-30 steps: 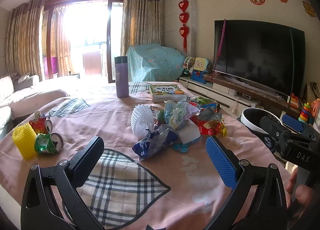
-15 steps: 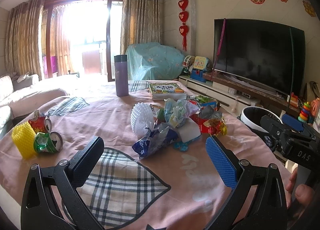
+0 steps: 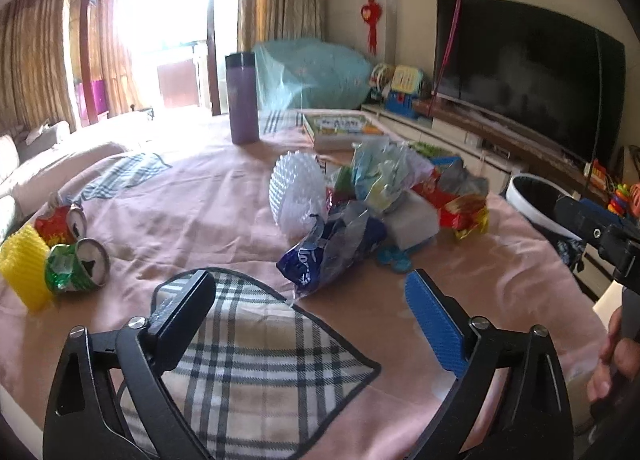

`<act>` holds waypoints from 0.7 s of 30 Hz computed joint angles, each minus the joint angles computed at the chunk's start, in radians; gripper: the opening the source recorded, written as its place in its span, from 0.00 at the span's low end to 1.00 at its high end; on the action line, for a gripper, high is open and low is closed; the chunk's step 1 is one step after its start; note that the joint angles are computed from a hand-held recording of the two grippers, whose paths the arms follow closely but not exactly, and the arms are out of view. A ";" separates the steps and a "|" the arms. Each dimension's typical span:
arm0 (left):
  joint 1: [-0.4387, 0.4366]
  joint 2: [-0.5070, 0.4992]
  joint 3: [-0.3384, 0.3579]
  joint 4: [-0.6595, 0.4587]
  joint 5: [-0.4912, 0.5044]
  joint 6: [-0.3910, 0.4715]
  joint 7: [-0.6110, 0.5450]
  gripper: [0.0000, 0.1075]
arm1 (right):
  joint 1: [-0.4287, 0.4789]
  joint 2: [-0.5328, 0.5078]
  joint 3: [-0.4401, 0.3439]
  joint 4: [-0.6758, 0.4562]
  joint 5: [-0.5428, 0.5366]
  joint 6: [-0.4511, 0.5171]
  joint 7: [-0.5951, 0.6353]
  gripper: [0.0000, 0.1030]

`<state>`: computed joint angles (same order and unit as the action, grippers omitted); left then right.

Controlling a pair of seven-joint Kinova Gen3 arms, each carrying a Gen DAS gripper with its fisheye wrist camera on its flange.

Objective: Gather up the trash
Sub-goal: 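Grasp the blue plastic bag with left tool while right tool grasps dark chip bag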

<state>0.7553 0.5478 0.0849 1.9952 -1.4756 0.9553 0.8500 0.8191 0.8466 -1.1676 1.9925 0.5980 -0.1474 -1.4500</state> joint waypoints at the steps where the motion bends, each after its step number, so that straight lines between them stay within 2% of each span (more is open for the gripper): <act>1: -0.014 0.000 0.000 -0.005 -0.001 -0.016 -0.021 0.88 | -0.024 -0.015 0.025 -0.011 -0.005 0.007 0.015 0.99; 5: -0.051 0.003 -0.011 -0.020 -0.017 -0.070 -0.056 0.85 | -0.109 -0.032 0.086 -0.070 -0.034 0.064 0.032 0.91; 9: -0.121 -0.007 -0.021 -0.007 -0.078 -0.191 -0.030 0.82 | -0.166 -0.016 0.106 -0.144 -0.089 0.142 0.073 0.83; 15: -0.190 0.019 -0.034 -0.053 -0.061 -0.294 -0.128 0.81 | -0.249 0.015 0.152 -0.263 -0.177 0.242 0.125 0.77; 17: -0.200 0.032 -0.045 -0.072 -0.046 -0.326 -0.168 0.75 | -0.277 0.030 0.168 -0.309 -0.206 0.287 0.142 0.71; 18: -0.202 0.037 -0.051 -0.078 -0.039 -0.342 -0.188 0.66 | -0.286 0.041 0.171 -0.330 -0.220 0.310 0.153 0.68; 19: -0.207 0.043 -0.056 -0.087 -0.029 -0.362 -0.215 0.53 | -0.294 0.050 0.172 -0.350 -0.233 0.334 0.165 0.61; 20: -0.208 0.047 -0.065 -0.090 -0.029 -0.386 -0.227 0.45 | -0.303 0.052 0.178 -0.360 -0.247 0.345 0.174 0.49; 21: -0.207 0.048 -0.070 -0.088 -0.040 -0.404 -0.225 0.38 | -0.305 0.062 0.174 -0.375 -0.260 0.366 0.188 0.31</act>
